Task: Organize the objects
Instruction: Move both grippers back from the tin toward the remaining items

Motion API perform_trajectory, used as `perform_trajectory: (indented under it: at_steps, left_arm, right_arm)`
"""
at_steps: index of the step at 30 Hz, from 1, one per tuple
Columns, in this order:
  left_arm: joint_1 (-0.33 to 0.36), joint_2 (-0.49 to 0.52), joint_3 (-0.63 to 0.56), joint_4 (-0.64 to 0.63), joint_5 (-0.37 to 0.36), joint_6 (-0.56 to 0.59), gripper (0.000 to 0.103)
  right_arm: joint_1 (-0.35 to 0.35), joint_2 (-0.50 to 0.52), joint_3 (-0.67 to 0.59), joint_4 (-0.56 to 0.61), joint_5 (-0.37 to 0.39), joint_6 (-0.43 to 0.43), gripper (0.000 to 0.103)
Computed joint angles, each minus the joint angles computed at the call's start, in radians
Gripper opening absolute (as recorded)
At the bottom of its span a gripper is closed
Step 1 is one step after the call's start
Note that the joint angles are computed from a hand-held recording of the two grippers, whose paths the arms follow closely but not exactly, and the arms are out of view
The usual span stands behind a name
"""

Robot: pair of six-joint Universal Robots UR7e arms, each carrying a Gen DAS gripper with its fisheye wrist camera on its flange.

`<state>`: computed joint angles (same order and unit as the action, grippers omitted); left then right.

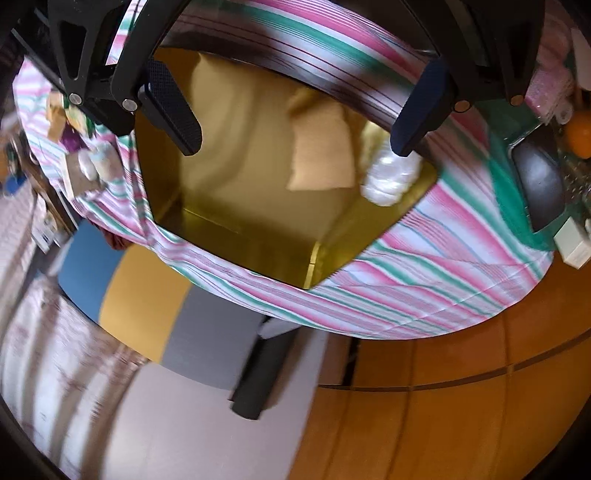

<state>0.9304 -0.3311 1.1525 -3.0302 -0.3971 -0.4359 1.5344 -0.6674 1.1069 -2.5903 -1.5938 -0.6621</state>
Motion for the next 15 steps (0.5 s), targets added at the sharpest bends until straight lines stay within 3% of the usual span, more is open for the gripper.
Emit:
perform_trajectory:
  at_steps: [3, 7, 11, 15]
  left_arm:
    - [-0.006, 0.023, -0.025, -0.04, -0.055, 0.091, 0.103]
    - [-0.01, 0.044, -0.05, -0.039, -0.133, 0.16, 0.103]
    - [-0.015, 0.062, -0.068, -0.027, -0.207, 0.205, 0.103]
    - [-0.022, 0.082, -0.091, -0.001, -0.246, 0.234, 0.103]
  right_arm:
    - [-0.015, -0.01, 0.007, -0.059, -0.032, 0.028, 0.083]
    - [-0.034, -0.018, 0.015, -0.21, -0.147, 0.118, 0.083]
    - [-0.074, -0.012, -0.048, -0.215, -0.247, 0.29, 0.083]
    - [-0.107, 0.005, -0.124, -0.213, -0.328, 0.364, 0.083]
